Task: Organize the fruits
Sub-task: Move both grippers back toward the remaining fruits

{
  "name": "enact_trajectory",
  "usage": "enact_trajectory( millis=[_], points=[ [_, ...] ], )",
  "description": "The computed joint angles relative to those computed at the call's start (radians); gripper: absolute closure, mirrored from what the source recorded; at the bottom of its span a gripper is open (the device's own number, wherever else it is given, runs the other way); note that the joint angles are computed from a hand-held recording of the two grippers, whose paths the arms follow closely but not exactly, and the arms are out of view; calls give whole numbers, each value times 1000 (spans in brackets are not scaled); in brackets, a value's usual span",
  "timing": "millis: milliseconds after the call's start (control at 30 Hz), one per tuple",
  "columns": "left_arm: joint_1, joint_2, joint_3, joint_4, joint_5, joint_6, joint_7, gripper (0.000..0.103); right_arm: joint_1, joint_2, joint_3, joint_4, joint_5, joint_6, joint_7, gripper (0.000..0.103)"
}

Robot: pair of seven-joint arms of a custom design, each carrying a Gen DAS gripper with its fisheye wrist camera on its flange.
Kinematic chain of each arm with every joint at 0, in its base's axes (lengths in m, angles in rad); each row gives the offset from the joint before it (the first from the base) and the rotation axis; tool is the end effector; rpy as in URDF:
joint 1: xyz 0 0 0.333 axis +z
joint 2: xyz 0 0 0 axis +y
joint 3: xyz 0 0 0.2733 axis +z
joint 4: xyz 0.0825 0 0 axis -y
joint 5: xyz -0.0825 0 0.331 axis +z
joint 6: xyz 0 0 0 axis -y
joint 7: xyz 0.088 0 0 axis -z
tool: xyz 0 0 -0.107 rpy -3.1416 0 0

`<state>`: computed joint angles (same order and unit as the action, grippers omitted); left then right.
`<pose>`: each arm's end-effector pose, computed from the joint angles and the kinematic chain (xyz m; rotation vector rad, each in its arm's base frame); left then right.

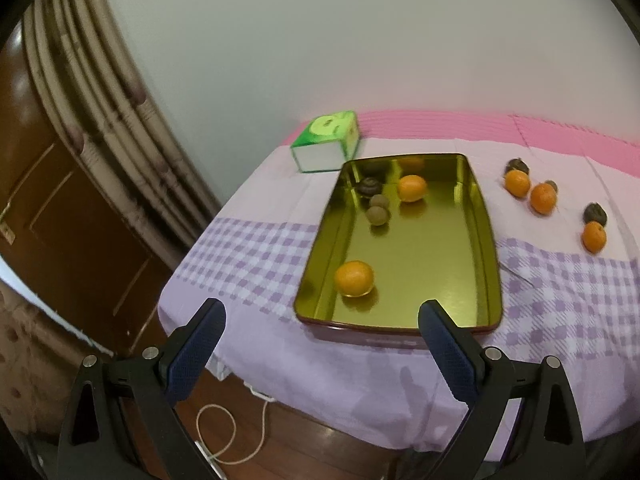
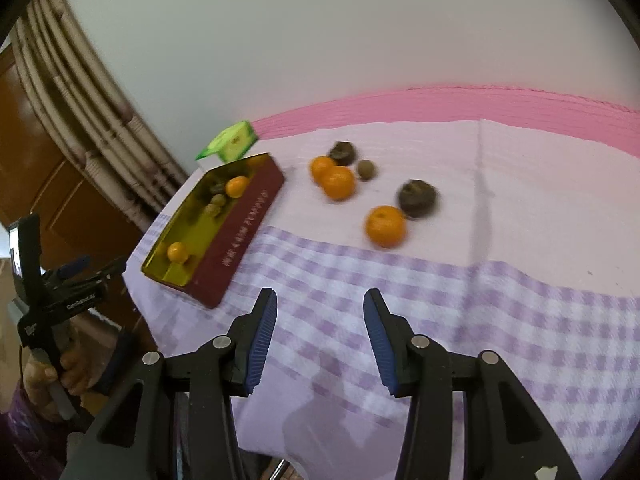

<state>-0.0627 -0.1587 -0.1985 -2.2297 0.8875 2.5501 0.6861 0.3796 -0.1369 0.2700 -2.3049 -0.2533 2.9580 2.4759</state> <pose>0.4736 -0.1405 0.4689 -1.6537 1.6911 -0.3433 0.3871 0.3203 0.4794 -1.6570 1.6780 -0.2276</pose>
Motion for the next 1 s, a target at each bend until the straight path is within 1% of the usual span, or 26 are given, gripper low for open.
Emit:
enact_trajectory(
  millis=[133,167,267,300,367,433,500,567,600,667,767,800,900,933,1000],
  points=[
    [-14,0,-12,-2,16,14,13,6,-30,-67,23,-39,-53,-45,25,60],
    [-19,-1,-15,-3,20,18,21,6,-38,-93,30,-56,-66,-57,29,58],
    [-39,5,-27,4,20,33,52,6,-56,-154,46,-103,-72,-77,28,56],
    [-49,10,-27,10,4,44,78,6,-61,-168,50,-115,-67,-78,23,55],
    [-76,37,-18,33,-93,88,187,6,-77,-204,63,-151,-59,-73,24,55],
    [-109,80,-10,73,-256,119,344,6,-89,-237,67,-191,-35,-53,23,55],
    [-130,128,-15,125,-360,133,443,6,-105,-264,75,-225,-7,-28,22,55],
    [-147,184,-25,184,-433,137,525,6,-120,-284,78,-253,22,-4,13,55],
    [-157,227,-34,233,-489,127,590,6,-125,-293,79,-265,39,7,7,55],
    [-172,293,-44,310,-538,99,643,6,-129,-310,74,-290,76,38,-13,54],
    [-194,425,-55,468,-594,31,685,6,-142,-330,79,-316,122,69,-39,50],
    [-199,451,-56,499,-609,16,694,6,-141,-337,76,-325,140,79,-49,50],
    [-238,575,-40,653,-600,-47,690,6,-131,-353,62,-348,196,103,-83,49],
    [-243,608,-43,693,-608,-60,703,8,-126,-358,58,-355,215,111,-93,48],
    [-242,653,-56,738,-638,-51,739,9,-114,-361,46,-365,251,121,-118,47]
  ],
)
